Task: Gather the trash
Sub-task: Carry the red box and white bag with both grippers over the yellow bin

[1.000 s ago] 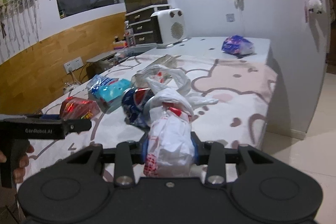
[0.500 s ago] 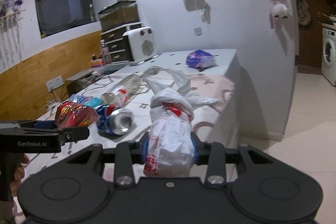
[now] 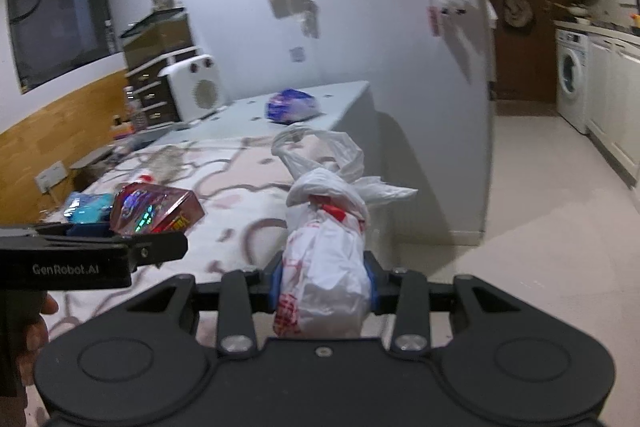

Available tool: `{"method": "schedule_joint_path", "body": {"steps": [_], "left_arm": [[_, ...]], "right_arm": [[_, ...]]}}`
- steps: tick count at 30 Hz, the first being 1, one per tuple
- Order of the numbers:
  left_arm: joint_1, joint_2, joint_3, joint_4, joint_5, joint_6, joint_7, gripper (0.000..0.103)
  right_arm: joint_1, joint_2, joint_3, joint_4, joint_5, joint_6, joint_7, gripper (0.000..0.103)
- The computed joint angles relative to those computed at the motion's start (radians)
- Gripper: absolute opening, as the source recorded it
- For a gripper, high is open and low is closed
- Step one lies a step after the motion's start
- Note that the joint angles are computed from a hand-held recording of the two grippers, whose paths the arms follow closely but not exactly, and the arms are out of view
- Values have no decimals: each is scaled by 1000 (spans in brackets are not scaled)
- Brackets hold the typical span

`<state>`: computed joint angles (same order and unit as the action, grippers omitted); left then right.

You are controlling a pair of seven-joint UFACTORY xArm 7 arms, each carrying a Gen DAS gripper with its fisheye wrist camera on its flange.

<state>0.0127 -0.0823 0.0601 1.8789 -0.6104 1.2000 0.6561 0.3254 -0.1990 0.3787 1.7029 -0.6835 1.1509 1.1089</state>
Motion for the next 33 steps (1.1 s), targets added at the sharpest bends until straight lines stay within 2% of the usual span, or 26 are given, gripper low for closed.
{"method": "schedule_joint_path", "body": {"steps": [11, 19, 23, 27, 33], "left_arm": [[-132, -20, -110, -103, 121, -91, -137, 90], [-218, 27, -170, -151, 251, -152, -260, 90], [-252, 67, -191, -161, 310, -177, -309, 90], [-279, 117, -204, -171, 370, -210, -341, 90], [-308, 229, -208, -160, 475, -230, -386, 90]], "right_arm": [[-104, -185, -57, -210, 138, 10, -54, 39], [-186, -288, -86, -351, 245, -9, -120, 39], [-222, -321, -114, -427, 295, -19, -148, 39], [-239, -354, -156, -520, 354, -68, -188, 39], [-258, -324, -193, -579, 427, -79, -252, 39]]}}
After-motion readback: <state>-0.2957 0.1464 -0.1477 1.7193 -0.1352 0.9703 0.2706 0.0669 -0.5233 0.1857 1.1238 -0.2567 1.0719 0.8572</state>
